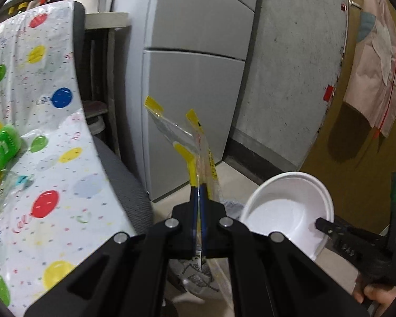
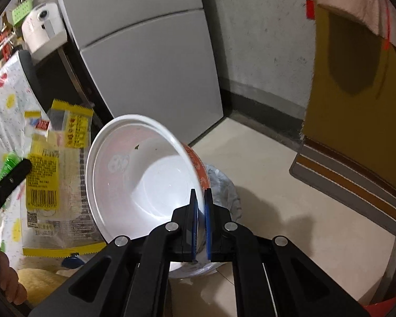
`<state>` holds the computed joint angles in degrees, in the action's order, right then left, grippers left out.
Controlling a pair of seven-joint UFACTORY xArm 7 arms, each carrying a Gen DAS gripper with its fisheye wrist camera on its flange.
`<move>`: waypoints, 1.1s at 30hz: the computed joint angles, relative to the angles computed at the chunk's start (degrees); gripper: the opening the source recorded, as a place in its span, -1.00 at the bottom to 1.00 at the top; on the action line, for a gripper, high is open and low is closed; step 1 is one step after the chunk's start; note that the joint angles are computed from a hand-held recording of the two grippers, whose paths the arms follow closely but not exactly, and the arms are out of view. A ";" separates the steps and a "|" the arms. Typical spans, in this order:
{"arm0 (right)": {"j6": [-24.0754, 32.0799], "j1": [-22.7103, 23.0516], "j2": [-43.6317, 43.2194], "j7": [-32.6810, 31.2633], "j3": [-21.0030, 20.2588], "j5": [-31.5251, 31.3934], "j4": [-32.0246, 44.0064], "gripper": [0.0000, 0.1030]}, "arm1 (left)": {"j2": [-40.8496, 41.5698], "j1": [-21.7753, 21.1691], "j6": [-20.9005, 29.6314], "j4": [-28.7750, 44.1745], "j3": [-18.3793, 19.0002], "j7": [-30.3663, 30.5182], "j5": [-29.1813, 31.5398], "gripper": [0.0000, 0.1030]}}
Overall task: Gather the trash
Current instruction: 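Open both tools to drop the bowl and packet into the bin, then move both tools back to the chair, right tool toward the green tea bottle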
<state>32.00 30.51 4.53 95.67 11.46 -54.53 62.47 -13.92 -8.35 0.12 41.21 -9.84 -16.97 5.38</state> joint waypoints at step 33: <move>0.29 5.65 1.73 -6.09 4.32 -6.44 15.78 -0.35 | -26.96 6.16 16.36 -11.43 6.54 9.13 -6.10 -0.02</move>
